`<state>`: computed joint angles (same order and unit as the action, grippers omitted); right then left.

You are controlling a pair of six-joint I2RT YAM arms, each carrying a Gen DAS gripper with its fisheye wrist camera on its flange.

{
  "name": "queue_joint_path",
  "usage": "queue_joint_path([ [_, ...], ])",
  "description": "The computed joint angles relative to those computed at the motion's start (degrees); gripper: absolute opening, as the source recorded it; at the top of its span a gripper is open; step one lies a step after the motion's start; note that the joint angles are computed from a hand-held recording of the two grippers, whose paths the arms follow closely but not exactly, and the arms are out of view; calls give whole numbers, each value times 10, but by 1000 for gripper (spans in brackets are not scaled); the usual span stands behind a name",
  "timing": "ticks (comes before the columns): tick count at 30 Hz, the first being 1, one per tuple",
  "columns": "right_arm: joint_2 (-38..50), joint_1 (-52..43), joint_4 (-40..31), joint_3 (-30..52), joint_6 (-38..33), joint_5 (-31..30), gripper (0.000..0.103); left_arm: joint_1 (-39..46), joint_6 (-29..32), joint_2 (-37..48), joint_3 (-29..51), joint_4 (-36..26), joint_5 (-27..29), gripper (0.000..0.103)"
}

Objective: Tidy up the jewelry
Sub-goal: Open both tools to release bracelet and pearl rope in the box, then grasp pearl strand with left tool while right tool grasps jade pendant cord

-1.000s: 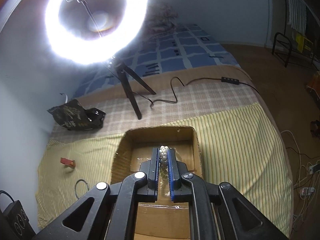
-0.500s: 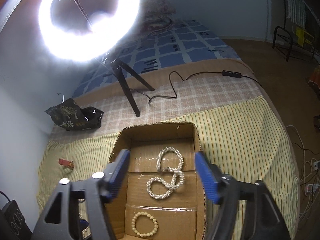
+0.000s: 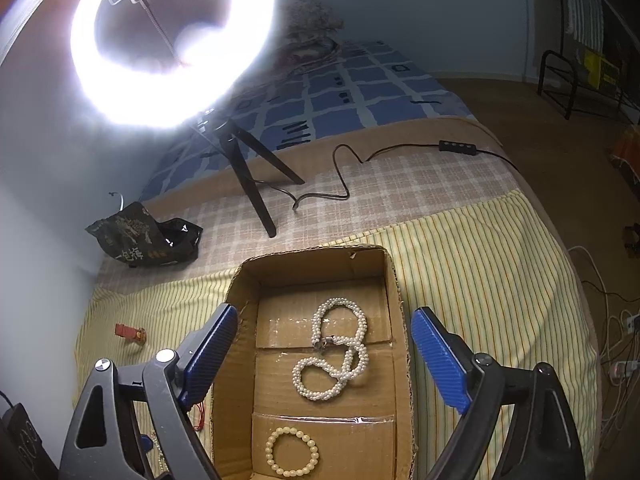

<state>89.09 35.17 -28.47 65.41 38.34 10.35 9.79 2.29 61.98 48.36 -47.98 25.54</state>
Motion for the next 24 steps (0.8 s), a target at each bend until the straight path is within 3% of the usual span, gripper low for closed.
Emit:
queue_joint_path([
  [13,3,50,79,-15,-55,8,92,196,164,56,34,-44,38,64],
  [18,36,79,52,23,-85,15,92,298,242,96,66,-74,61,64],
  [24,82,121,4,77,-76,2,92,383,316,134,94,-102,74,64],
])
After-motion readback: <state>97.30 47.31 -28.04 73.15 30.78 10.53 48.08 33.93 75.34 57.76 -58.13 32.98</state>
